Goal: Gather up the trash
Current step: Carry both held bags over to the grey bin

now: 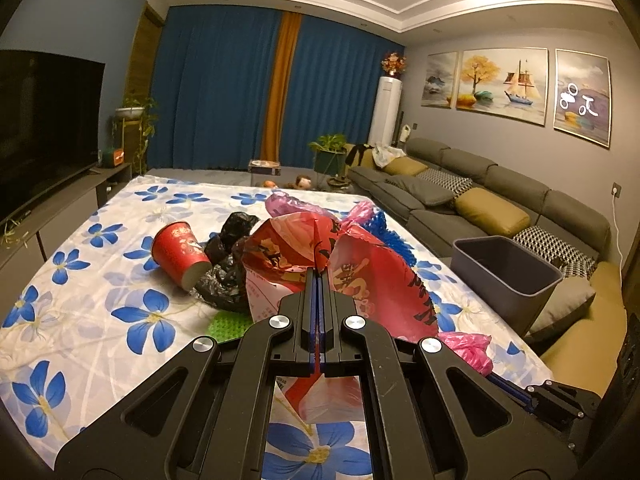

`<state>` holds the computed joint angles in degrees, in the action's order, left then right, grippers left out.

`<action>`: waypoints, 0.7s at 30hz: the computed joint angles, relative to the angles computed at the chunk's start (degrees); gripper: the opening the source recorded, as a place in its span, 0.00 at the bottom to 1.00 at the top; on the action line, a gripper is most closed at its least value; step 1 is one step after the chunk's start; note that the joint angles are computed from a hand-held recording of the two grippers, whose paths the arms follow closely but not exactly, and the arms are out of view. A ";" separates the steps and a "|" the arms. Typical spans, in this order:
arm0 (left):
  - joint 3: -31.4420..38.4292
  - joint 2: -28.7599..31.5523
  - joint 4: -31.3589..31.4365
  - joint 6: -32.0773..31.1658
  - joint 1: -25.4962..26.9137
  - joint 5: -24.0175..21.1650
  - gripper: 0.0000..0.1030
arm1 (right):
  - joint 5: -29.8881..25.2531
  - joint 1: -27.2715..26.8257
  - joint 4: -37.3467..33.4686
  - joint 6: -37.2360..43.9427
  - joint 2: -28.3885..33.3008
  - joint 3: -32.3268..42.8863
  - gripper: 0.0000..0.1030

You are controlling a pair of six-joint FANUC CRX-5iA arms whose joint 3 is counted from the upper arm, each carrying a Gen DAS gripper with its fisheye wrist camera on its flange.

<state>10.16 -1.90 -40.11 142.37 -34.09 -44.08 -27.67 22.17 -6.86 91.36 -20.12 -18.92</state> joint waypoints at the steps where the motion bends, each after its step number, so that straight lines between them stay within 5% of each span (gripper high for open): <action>1: 0.11 0.09 -0.05 0.05 -0.10 -0.08 0.00 | 0.10 -0.08 0.02 -0.01 -0.10 -0.08 0.06; 21: 7.85 7.02 4.48 -6.64 -1.15 4.76 0.00 | 7.26 -6.00 7.85 -6.75 -0.99 -0.83 0.06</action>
